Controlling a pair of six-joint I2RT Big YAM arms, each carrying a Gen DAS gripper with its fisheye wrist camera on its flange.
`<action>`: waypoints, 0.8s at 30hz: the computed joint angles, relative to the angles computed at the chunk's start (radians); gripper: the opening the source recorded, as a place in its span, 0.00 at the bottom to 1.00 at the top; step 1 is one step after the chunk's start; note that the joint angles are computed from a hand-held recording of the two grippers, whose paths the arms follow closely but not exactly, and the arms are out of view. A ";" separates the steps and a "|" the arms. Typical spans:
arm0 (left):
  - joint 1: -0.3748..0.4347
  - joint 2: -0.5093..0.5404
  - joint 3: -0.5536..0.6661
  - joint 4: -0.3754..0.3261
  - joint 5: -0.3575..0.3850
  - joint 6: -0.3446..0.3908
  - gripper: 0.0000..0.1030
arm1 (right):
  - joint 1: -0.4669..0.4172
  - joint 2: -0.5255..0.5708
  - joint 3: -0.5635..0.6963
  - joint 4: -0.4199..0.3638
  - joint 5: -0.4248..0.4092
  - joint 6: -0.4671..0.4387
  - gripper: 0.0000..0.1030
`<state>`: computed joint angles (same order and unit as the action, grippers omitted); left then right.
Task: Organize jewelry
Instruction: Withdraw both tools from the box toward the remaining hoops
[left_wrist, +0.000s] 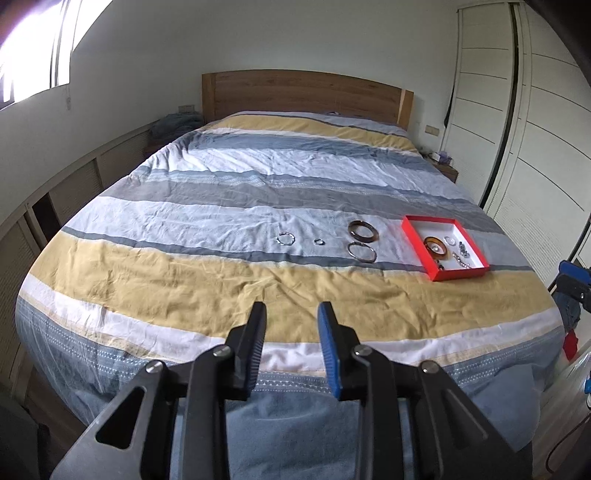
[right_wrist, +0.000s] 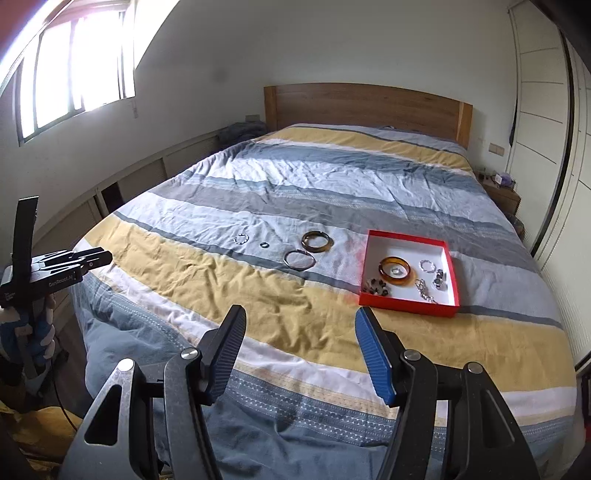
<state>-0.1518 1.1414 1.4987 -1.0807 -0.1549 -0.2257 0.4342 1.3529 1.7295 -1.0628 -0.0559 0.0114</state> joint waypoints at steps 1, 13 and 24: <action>0.006 0.001 -0.001 0.001 0.003 -0.003 0.27 | 0.008 0.007 0.011 -0.003 0.001 -0.003 0.59; 0.080 0.138 0.003 0.045 0.031 0.007 0.27 | 0.023 0.205 0.152 -0.034 -0.079 -0.025 0.45; 0.144 0.470 0.215 0.052 0.114 -0.003 0.27 | 0.005 0.541 0.409 -0.099 -0.190 -0.034 0.36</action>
<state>-0.0074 1.6111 1.7133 -1.0282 -0.0414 -0.2282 0.4395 1.8937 2.1383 -1.1622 -0.2455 -0.0229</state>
